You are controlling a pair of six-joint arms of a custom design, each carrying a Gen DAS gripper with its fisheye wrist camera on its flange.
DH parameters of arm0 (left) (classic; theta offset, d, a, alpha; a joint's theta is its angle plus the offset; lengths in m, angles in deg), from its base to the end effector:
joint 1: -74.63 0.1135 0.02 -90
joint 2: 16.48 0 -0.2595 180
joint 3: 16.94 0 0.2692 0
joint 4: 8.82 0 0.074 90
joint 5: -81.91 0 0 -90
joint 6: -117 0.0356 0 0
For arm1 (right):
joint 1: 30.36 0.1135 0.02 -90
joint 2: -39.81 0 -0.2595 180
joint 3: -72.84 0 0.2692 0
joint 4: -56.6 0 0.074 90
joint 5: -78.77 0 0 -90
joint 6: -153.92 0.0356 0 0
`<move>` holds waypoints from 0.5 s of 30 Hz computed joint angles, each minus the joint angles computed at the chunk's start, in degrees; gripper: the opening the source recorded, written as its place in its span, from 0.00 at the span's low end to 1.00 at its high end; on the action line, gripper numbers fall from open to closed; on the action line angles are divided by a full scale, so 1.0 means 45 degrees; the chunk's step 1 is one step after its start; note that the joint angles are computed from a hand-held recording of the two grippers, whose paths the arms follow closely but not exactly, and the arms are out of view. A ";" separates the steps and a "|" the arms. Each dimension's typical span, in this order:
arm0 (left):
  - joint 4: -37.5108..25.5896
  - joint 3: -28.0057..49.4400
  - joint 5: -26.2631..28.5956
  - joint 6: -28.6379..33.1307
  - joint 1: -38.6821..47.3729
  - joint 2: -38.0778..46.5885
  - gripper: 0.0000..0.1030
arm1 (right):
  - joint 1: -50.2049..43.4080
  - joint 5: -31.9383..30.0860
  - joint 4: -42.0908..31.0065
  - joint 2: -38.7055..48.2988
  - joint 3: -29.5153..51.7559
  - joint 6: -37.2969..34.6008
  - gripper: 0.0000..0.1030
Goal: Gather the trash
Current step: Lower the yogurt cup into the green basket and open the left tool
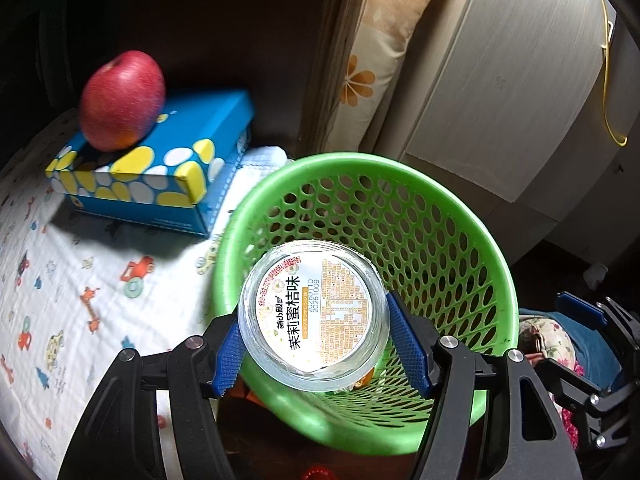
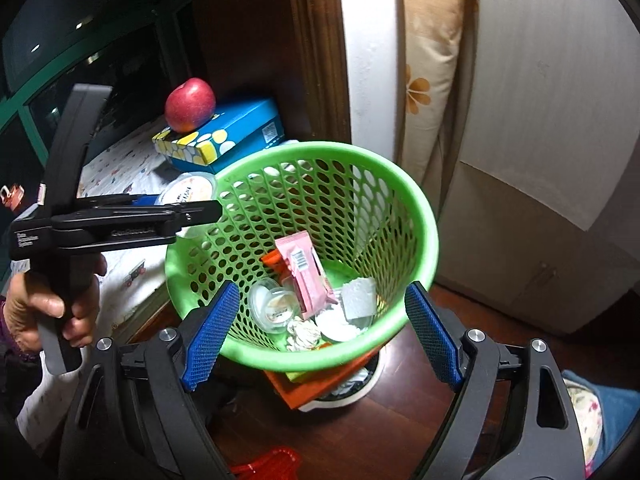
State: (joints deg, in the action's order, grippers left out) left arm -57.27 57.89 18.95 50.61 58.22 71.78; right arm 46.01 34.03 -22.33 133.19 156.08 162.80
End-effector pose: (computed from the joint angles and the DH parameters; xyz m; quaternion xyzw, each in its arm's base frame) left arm 0.3060 -0.1070 0.2171 0.3761 0.8668 -0.2115 0.2500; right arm 0.0957 0.2874 0.2261 0.1832 0.9046 -0.0085 0.3847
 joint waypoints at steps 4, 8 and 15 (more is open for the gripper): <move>0.0161 -0.0114 -0.0297 -0.0215 -0.0480 0.0146 0.61 | 0.0255 -0.0102 0.0003 -0.0247 -0.0486 0.0613 0.82; 0.0050 0.0011 -0.0198 -0.0417 -0.0702 0.0358 0.68 | 0.0438 -0.0124 -0.0047 -0.0395 -0.0747 0.1040 0.82; 0.0061 -0.0283 -0.0237 0.0058 -0.0612 -0.0053 0.76 | 0.0680 0.0063 -0.0135 -0.0508 -0.0881 0.1597 0.82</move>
